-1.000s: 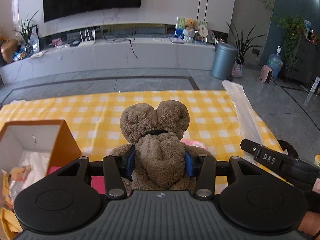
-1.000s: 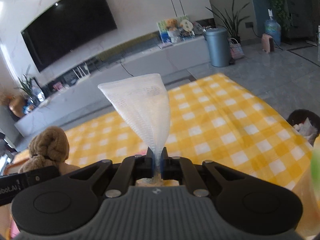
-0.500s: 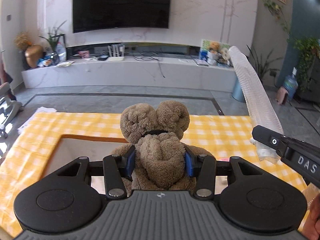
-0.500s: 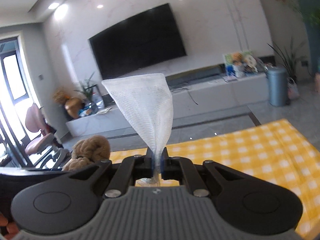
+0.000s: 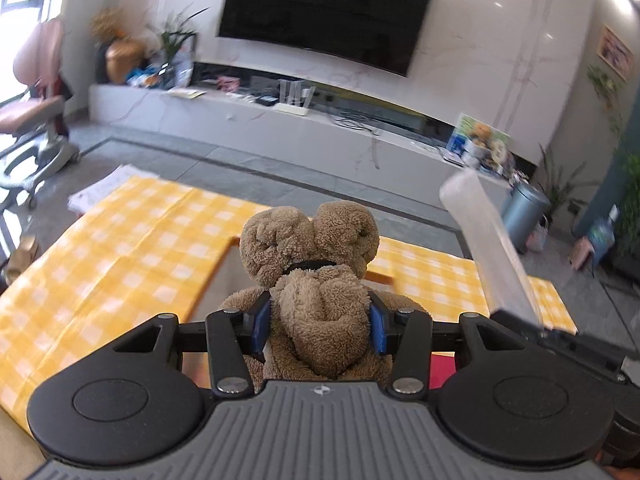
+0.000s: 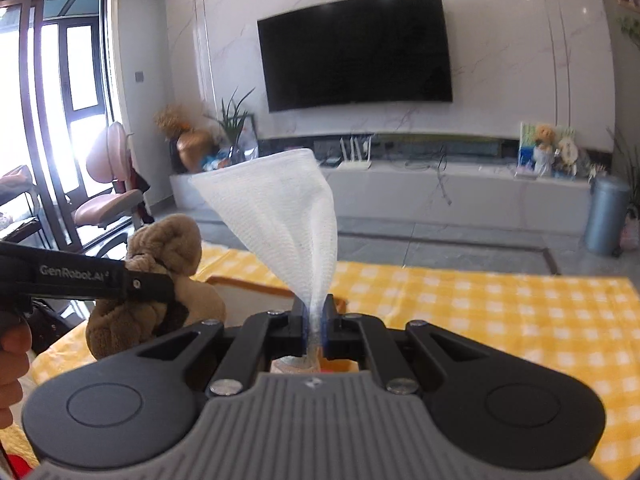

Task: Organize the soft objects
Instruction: 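Lift and carry the teddy bear and mesh bag over the cardboard box with both grippers, then open the right gripper to drop the mesh bag while the left gripper drops the teddy bear into the box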

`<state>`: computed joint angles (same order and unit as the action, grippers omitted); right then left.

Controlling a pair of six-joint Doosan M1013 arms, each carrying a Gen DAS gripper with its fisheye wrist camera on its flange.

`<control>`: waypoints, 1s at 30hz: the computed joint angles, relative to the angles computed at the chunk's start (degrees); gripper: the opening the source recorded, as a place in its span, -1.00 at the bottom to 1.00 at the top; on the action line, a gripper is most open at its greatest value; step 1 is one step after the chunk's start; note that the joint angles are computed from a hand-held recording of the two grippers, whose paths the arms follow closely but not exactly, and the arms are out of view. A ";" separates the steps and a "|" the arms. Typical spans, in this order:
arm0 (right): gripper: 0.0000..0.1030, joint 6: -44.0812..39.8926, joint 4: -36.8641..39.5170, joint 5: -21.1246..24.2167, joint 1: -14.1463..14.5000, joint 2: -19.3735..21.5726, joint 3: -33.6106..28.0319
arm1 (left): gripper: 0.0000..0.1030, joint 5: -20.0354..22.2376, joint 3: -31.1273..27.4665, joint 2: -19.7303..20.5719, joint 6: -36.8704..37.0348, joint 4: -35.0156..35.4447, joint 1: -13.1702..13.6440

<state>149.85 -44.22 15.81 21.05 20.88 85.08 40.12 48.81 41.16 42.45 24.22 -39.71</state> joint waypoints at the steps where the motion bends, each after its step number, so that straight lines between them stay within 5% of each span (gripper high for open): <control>1: -0.92 -3.33 4.72 -0.07 -0.06 0.64 -0.63 | 0.05 -0.07 0.63 -0.16 -1.24 0.23 0.37; 4: -0.92 -14.04 18.02 0.93 -0.21 2.67 -2.81 | 0.05 -0.91 3.07 -0.93 -3.29 -0.76 1.64; 7: -0.92 -17.73 23.15 2.93 0.29 4.58 -5.05 | 0.05 -0.62 3.77 -0.91 -2.33 -4.01 2.75; 15: -0.91 -15.99 10.54 15.32 3.69 10.09 -12.18 | 0.05 -2.04 5.60 -1.28 1.90 -12.12 4.55; 18: -0.51 -15.25 7.92 18.71 3.95 11.57 -14.09 | 0.05 -1.38 5.22 -1.04 1.95 -11.82 4.54; 19: -0.05 -14.19 7.06 18.69 3.87 11.73 -14.08 | 0.05 -1.23 4.91 -0.83 1.95 -11.65 4.54; 20: 0.17 -12.61 5.80 18.16 3.78 11.64 -13.70 | 0.05 -1.16 4.96 -0.89 2.07 -11.47 4.45; 26: 0.25 -14.35 11.69 12.98 2.59 9.93 -11.39 | 0.05 -2.29 5.12 -0.93 4.14 -12.12 4.30; 30: 0.32 -9.07 8.00 12.52 2.13 8.57 -10.09 | 0.05 -4.52 5.19 -0.68 10.16 -18.69 4.58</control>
<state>140.78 -36.22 28.33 23.18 29.45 74.99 35.59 54.00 40.49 52.61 5.53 -35.13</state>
